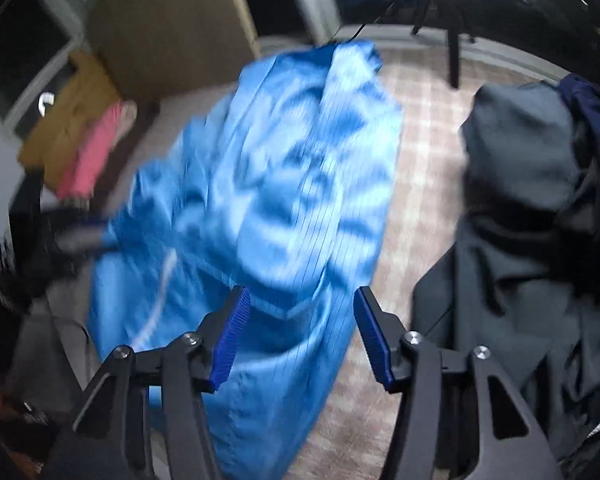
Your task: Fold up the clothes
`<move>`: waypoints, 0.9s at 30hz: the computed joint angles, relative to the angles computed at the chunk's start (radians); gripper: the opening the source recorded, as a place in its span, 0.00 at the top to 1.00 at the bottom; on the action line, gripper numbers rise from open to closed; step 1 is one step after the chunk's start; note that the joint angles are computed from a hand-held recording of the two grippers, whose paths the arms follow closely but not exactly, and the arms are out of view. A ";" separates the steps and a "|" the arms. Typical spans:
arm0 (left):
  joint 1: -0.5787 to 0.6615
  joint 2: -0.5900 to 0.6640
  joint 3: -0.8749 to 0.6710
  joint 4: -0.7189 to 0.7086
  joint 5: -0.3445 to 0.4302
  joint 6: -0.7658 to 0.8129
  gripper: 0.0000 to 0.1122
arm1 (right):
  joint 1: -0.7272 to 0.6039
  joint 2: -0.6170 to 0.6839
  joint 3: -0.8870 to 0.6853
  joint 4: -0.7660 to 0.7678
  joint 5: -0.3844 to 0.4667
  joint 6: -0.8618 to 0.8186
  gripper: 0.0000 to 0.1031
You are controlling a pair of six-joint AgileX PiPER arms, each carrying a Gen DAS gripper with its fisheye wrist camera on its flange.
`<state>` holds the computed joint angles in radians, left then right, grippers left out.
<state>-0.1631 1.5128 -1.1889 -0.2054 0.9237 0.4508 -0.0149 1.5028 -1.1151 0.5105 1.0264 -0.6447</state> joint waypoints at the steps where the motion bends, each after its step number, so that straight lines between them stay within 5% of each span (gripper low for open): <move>1: -0.003 0.013 -0.004 -0.005 -0.008 0.009 0.63 | 0.024 0.001 0.023 -0.020 -0.032 -0.001 0.48; 2: -0.001 0.025 -0.015 -0.017 -0.005 0.019 0.75 | 0.045 0.008 0.031 -0.039 -0.056 0.008 0.49; 4: 0.015 0.047 -0.051 -0.058 0.030 0.035 0.98 | 0.054 0.040 0.014 -0.044 -0.045 0.023 0.84; 5: 0.038 0.054 -0.067 -0.097 0.042 0.053 0.98 | 0.037 0.064 -0.014 -0.022 0.000 0.024 0.95; 7: 0.097 0.071 -0.103 -0.166 0.050 0.062 0.91 | -0.031 0.084 -0.062 0.035 0.035 0.017 0.95; 9: 0.114 0.148 -0.163 -0.103 0.086 -0.021 0.89 | -0.043 0.105 -0.105 -0.024 0.013 0.088 0.73; 10: 0.119 0.171 -0.182 -0.089 0.112 -0.036 0.87 | -0.042 0.104 -0.118 -0.066 0.007 0.125 0.72; 15: 0.115 0.053 -0.099 -0.077 0.068 -0.036 0.74 | -0.126 -0.001 -0.068 0.002 0.040 0.069 0.71; 19: 0.082 0.014 -0.041 -0.103 0.067 -0.008 0.68 | -0.061 -0.104 0.074 0.066 -0.003 0.026 0.71; 21: 0.053 0.021 -0.017 -0.095 0.061 -0.003 0.60 | 0.031 -0.101 0.135 -0.004 -0.077 0.077 0.71; 24: 0.027 0.048 -0.010 -0.031 0.059 -0.049 0.65 | 0.127 -0.086 0.192 -0.208 -0.201 0.234 0.80; 27: 0.086 -0.042 0.011 -0.019 0.073 -0.078 0.67 | 0.111 -0.147 0.180 -0.315 -0.151 0.347 0.78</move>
<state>-0.0771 1.4709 -1.1782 -0.2247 0.9964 0.3727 0.0960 1.3560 -0.9353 0.1957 0.8758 -0.2982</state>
